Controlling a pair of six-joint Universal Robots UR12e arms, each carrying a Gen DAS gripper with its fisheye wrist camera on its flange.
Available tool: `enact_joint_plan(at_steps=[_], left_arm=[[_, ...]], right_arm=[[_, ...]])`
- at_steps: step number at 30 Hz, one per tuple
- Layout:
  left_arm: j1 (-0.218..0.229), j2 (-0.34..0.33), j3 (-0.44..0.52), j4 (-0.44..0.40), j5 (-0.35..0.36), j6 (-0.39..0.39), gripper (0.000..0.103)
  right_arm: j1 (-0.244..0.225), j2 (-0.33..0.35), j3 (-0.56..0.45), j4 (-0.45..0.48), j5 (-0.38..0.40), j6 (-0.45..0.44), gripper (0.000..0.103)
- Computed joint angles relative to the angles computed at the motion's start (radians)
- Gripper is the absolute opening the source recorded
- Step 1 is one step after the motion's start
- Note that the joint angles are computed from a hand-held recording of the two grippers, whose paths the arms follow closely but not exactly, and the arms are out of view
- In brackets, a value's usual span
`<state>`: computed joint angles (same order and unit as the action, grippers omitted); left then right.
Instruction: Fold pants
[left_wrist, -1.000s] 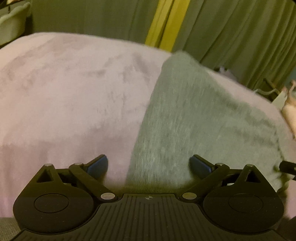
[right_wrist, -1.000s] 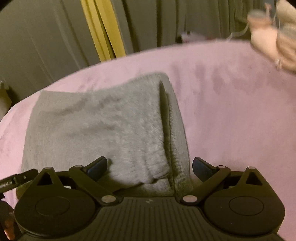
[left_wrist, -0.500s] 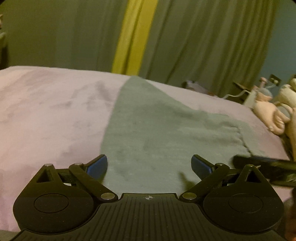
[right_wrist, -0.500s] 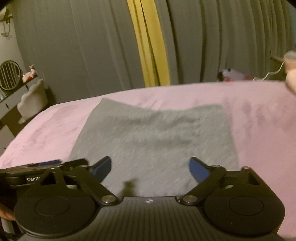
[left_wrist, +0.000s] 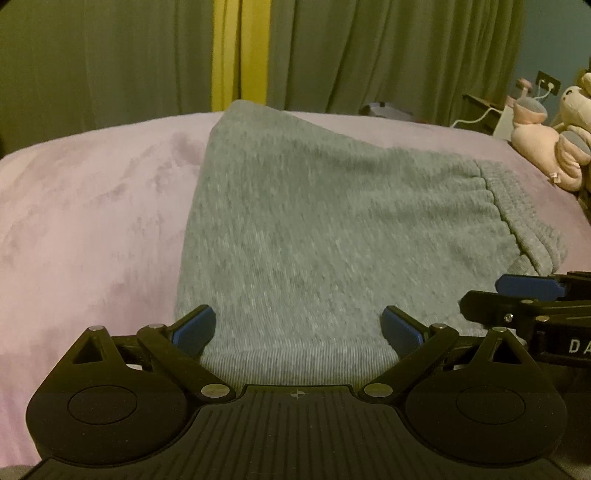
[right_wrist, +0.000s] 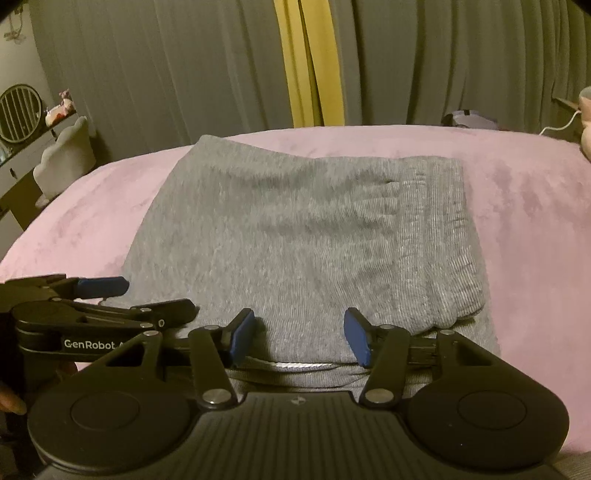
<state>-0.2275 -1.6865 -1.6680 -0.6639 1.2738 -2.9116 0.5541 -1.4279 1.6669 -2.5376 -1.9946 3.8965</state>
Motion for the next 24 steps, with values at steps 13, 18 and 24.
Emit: enact_joint_plan(at_steps=[13,18,24], left_arm=[[0.017,-0.005,0.021,0.071,0.003,-0.109,0.1],[-0.005,-0.071,0.124,0.005,0.033,-0.11,0.1],[-0.075,-0.185,0.275,-0.084,0.115,-0.049,0.1]], right_arm=[[-0.01,-0.019,0.051,-0.134,-0.039,-0.002,0.06],[-0.02,-0.014,0.072,-0.205,0.006,-0.049,0.077],[-0.052,-0.027,0.133,-0.352,0.09,-0.011,0.077]])
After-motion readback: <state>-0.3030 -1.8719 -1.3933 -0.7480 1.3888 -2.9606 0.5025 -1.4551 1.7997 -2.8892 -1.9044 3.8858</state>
